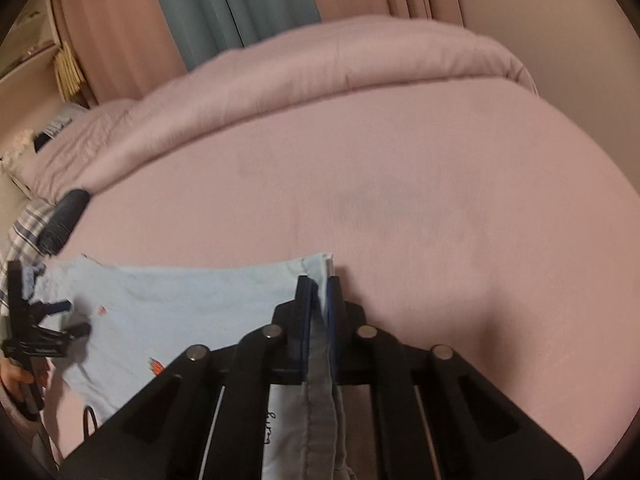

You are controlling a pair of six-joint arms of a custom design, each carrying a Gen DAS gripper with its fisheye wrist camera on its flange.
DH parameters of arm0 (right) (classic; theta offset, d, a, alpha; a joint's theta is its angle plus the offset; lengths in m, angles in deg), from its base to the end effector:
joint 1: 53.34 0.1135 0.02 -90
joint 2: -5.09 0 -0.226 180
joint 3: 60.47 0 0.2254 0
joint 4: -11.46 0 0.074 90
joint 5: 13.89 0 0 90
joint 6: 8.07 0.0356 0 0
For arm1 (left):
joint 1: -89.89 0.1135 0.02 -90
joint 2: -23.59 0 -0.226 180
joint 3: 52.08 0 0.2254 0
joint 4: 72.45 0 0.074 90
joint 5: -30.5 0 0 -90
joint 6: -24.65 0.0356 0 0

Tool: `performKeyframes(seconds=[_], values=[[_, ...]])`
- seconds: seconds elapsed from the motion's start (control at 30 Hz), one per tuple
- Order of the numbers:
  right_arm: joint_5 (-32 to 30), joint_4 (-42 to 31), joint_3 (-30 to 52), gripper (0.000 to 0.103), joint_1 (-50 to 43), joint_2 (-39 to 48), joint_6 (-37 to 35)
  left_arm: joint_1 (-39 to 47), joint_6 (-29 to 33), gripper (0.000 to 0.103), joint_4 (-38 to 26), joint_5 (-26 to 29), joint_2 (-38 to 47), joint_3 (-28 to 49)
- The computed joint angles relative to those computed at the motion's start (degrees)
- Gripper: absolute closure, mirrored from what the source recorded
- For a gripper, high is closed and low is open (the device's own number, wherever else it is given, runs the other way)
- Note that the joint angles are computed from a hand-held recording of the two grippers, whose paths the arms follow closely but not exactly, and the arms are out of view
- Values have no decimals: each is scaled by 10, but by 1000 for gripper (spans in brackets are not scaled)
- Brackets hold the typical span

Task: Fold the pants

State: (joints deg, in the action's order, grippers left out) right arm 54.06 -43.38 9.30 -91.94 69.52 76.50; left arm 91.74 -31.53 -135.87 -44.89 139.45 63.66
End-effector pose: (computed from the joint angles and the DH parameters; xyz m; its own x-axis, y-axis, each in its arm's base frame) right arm 0.1774 -0.1245 0.2570 -0.6283 0.3893 -0.6735 0.3297 0.9174 0.2227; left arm 0.3924 0.0037 0.2193 -0.6982 0.5163 -0.4959 0.5654 0.8226 0.0604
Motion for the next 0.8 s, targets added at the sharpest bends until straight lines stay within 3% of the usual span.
performKeyframes(seconds=[0.13, 0.2, 0.27, 0.3, 0.43, 0.57, 0.63, 0.67, 0.7, 0.77, 0.8], values=[[57, 30, 25, 98, 49, 68, 20, -2, -9, 0, -14, -7, 13, 22], [79, 27, 40, 88, 51, 119, 30, -16, -22, 0, -10, -20, 21, 36], [61, 28, 37, 71, 20, 105, 53, -15, -16, 0, -11, -15, 15, 36], [59, 24, 38, 70, 8, 90, 62, -13, -13, 0, -9, -7, 2, 23], [-14, -40, 30, 70, -45, -20, 38, -9, 4, 0, 8, 23, -52, -46], [-94, -112, -16, 74, -32, -95, 2, -16, 22, 0, 46, 1, -69, -109], [-38, -111, -63, 76, 13, -114, 1, -6, 21, 0, 37, 25, -52, -94], [8, -92, -93, 89, 29, -104, -4, -3, 11, 0, 11, 29, -33, -62], [6, -67, -112, 103, 17, -107, -4, -1, 1, 0, -1, 22, -26, -46], [-49, -69, -97, 103, -48, -80, 9, 8, -6, 0, -3, 10, -40, -48], [-69, -86, -84, 91, -79, -80, 27, 16, 0, 0, -3, 17, -50, -55]])
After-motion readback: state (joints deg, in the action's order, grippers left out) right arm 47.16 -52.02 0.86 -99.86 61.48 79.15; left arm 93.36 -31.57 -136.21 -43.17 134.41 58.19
